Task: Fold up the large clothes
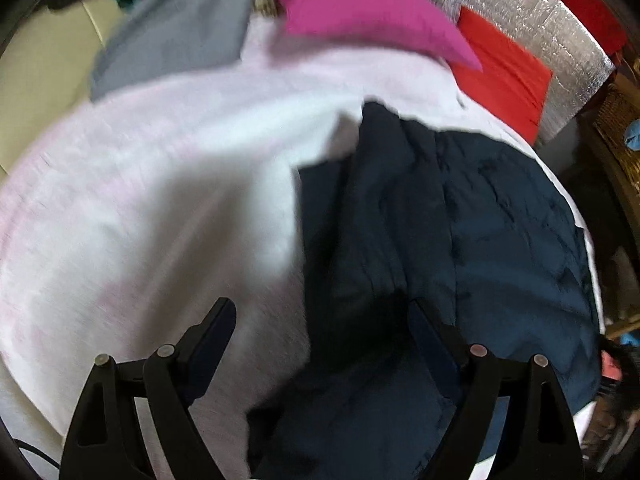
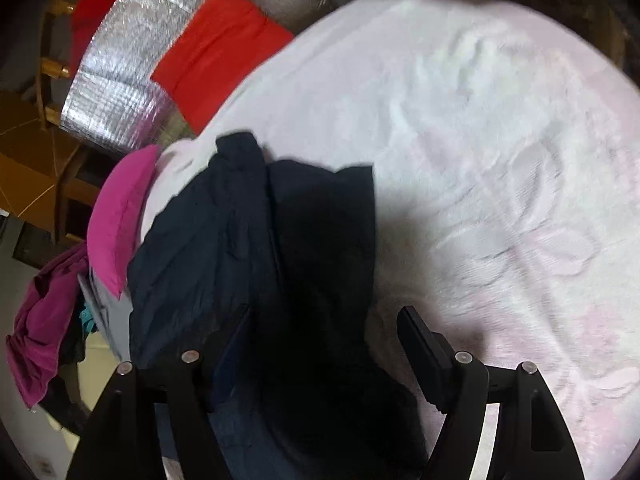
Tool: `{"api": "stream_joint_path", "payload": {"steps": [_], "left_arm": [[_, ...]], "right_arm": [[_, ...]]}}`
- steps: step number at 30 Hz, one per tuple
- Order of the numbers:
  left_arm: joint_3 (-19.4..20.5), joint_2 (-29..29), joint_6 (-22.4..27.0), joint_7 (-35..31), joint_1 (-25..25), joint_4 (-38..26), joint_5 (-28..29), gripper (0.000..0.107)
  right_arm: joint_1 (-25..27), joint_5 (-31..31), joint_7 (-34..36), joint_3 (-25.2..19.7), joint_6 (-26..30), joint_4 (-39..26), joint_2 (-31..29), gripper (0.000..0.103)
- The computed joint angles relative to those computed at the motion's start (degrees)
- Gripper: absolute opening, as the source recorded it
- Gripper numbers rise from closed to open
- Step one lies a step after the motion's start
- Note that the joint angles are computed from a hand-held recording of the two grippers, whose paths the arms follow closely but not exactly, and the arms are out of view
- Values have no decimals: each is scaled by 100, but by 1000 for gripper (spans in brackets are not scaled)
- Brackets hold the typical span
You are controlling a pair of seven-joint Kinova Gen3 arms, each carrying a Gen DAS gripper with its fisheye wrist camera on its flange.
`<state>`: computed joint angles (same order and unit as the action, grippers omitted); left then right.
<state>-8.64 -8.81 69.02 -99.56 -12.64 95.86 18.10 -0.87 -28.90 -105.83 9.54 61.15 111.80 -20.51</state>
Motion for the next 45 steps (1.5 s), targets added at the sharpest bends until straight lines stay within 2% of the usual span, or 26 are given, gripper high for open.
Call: {"api": "stream_joint_path", "payload": {"steps": [2,6,8,10,13,15,20,25,29,33,37,39,43,45], "left_arm": [[-96,96,138,-117,-19,-39,202,88],[-288,315,544,-567,-191,-87,877,88],[-251,323,592,-657,-262,-84,1000,88],[-225,334,632,-743,-308,-83,1104,88],[-154,347,668,-736,-324,-63,1148,88],[-190,405,740,-780,-369,-15,1331,88],[-252,574,939,-852,-590,110,1847,88],[-170,442,696,-821,-604,233,1969,72],[-235,499,578,-917,-617,332,2153,70],[-200,590,484,-1047,-677,445,2287,68],[-170,423,303,-1127,-640,497,2289,59],[-233,383,278,-1320,-633,502,2416,55],[-182,444,127,-1424,-548,492,2527,54],[-101,582,200,-1155,-604,446,2359,61]], "right_arm": [[-32,-214,184,47,-5,33,98,82],[-205,-340,341,-34,-176,63,4,82],[-235,-288,367,-161,-342,72,-195,70],[-339,-64,392,-312,-525,32,-386,65],[-264,336,31,-541,-327,-106,-135,64],[-321,423,-85,-498,-241,-121,61,64],[-351,608,-160,-588,-250,-192,75,64],[-366,722,-260,-628,-285,-213,88,64],[-398,697,-259,-575,-349,-179,118,64],[-384,885,-438,-760,-353,-231,69,62],[-452,1120,-588,-971,-500,-245,-137,47],[-517,1233,-600,-1056,-633,-240,-273,44],[-585,1312,-675,-1024,-552,-260,-140,44],[-667,1066,-606,-741,-510,-206,-54,48]]}}
